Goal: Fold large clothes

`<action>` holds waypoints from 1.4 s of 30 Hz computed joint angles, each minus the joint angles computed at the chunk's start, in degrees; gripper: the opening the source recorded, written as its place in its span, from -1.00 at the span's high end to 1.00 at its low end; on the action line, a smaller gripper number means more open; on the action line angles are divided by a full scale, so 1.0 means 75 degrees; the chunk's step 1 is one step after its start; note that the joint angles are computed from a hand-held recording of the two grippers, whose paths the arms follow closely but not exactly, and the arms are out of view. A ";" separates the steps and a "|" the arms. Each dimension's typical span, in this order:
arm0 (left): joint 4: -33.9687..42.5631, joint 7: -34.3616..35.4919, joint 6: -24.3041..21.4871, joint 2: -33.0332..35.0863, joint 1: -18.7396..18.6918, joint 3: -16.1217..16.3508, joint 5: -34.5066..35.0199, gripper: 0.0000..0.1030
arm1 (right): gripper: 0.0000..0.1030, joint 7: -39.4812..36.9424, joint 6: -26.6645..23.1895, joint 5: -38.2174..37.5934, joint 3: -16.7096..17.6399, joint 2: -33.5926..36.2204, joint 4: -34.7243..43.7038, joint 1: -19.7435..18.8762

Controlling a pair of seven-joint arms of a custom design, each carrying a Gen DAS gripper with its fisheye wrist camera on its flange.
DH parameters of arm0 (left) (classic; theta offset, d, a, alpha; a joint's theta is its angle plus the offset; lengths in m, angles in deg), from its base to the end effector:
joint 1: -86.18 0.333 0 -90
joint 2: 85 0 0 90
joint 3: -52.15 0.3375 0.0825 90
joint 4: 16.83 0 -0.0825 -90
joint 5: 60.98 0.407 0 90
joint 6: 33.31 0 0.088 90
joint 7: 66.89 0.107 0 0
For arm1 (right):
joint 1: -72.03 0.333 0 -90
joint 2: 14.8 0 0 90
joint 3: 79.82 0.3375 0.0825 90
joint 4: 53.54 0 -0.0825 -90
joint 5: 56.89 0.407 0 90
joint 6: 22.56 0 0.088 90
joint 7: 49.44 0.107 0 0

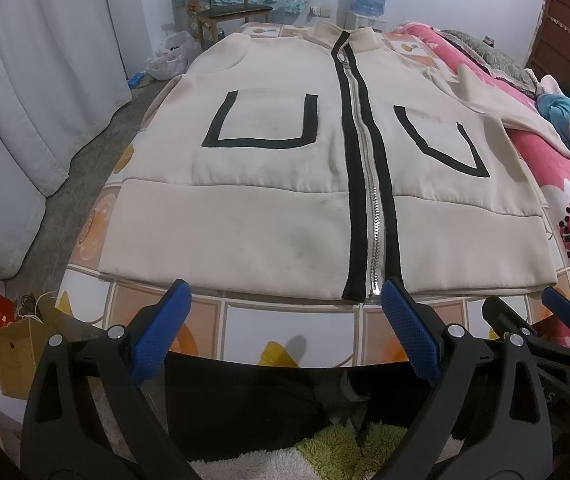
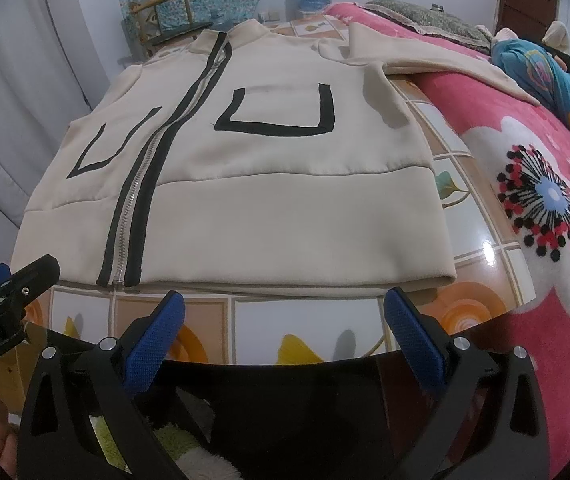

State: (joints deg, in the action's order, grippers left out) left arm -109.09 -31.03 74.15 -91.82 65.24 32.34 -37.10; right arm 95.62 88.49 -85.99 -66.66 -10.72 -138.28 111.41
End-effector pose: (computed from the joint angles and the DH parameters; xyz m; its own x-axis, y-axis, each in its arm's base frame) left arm 0.4384 -0.3567 0.7297 0.1725 -0.9849 0.0158 -0.8181 -0.1522 -0.5546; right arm 0.4161 0.4781 0.6981 0.0448 -0.9990 -0.0064 -0.8138 -0.0328 -0.5802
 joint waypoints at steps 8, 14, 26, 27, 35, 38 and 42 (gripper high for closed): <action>0.0111 0.0018 -0.0073 0.0025 -0.0005 0.0010 -0.0016 -0.79 | -0.89 -0.0010 -0.0004 -0.0002 -0.0004 -0.0008 -0.0008 -0.0001; 0.0124 0.0033 -0.0094 0.0006 -0.0004 0.0009 -0.0008 -0.79 | -0.89 -0.0016 -0.0020 -0.0015 -0.0004 0.0015 0.0038 0.0010; 0.0125 0.0033 -0.0094 0.0001 0.0000 0.0004 0.0001 -0.79 | -0.89 -0.0017 -0.0019 -0.0014 -0.0006 0.0015 0.0041 0.0015; 0.0123 0.0034 -0.0099 0.0001 0.0001 0.0005 -0.0004 -0.79 | -0.89 -0.0020 -0.0027 -0.0014 -0.0007 0.0012 0.0035 0.0014; 0.0116 0.0029 -0.0088 -0.0005 0.0004 0.0000 0.0003 -0.79 | -0.89 -0.0016 -0.0014 -0.0014 -0.0005 0.0000 0.0020 0.0010; 0.0107 0.0036 -0.0076 -0.0011 0.0007 0.0005 -0.0011 -0.79 | -0.89 -0.0010 -0.0034 -0.0016 0.0000 0.0016 0.0047 0.0014; 0.0103 0.0025 -0.0075 -0.0012 0.0007 0.0002 -0.0010 -0.79 | -0.89 -0.0019 -0.0040 -0.0023 -0.0002 0.0020 0.0048 0.0016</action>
State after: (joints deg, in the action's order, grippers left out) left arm -108.32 -30.84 73.59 -91.91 65.30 32.35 -37.17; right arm 95.48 88.19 -86.17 -66.67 -10.57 -137.92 111.53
